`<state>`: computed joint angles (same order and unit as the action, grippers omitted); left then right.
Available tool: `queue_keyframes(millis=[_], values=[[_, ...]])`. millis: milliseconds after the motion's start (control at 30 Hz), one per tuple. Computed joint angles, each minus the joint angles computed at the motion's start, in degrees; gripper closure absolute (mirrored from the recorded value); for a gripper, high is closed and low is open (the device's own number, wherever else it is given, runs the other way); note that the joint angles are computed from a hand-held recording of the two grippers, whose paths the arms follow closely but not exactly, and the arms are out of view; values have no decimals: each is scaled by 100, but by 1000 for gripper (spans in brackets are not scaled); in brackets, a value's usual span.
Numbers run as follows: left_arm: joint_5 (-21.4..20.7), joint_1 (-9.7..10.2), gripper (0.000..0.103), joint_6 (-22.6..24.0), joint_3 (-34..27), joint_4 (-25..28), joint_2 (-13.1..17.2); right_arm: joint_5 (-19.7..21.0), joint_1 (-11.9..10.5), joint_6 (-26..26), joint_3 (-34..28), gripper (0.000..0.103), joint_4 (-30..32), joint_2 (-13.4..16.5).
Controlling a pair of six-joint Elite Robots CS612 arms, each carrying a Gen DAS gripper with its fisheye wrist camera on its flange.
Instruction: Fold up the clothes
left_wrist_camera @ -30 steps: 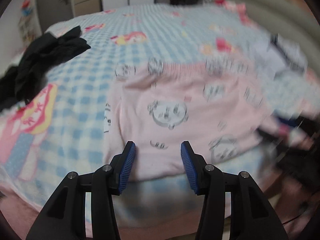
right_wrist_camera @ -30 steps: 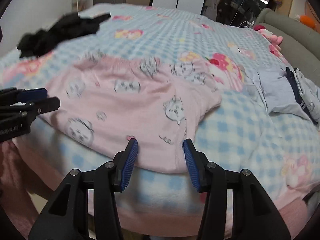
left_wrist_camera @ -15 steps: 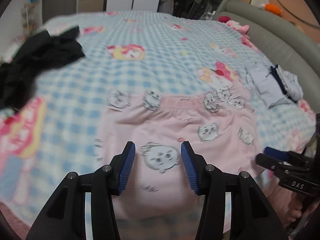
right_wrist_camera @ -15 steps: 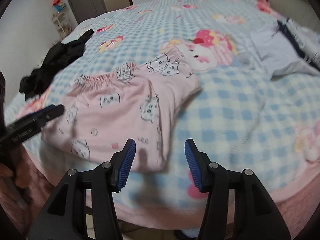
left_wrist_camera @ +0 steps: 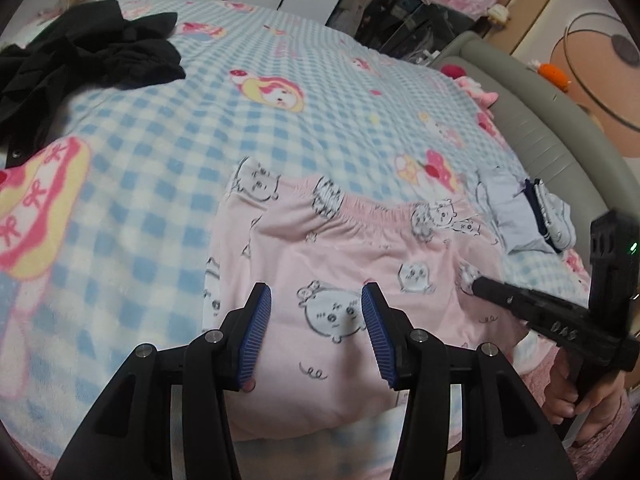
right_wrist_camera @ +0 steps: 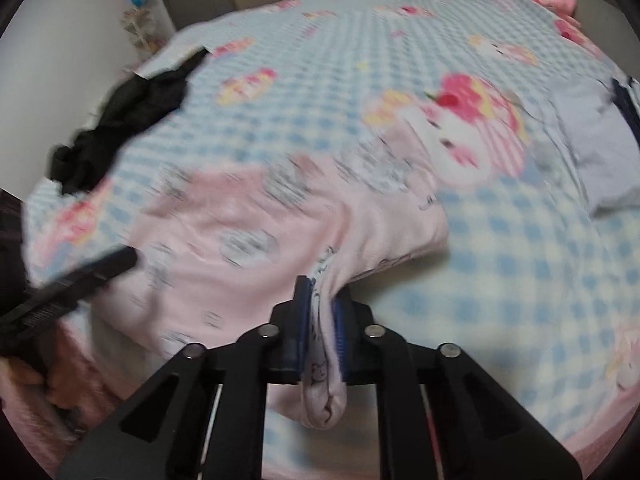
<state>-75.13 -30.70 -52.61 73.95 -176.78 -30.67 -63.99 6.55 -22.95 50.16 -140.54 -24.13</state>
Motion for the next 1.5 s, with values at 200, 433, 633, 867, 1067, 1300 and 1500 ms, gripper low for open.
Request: queue_keyframes(millis=[200,433,633,867,1067,1300,1500], values=[[-219,28,54,-45,49,-361,24,372,190,-255,-327,94,302,164],[-1299,179,54,-347,-67,-1350,260,814,246,-480,-125,94,614,159],[-1689,212,56,-191,-661,-840,513,684,242,-719,278,92,274,31],[-1061,102,90,-393,-854,-276,577,362,209,-718,573,70,-70,-155],[-1057,111,90,-433,-786,-464,564,638,28,-54,600,59,-248,-188],[-1326,178,89,-626,-545,-834,529,24,79,242,241,54,182,39],[-1672,218,89,-703,-550,-970,579,-150,150,0,347,54,80,23]])
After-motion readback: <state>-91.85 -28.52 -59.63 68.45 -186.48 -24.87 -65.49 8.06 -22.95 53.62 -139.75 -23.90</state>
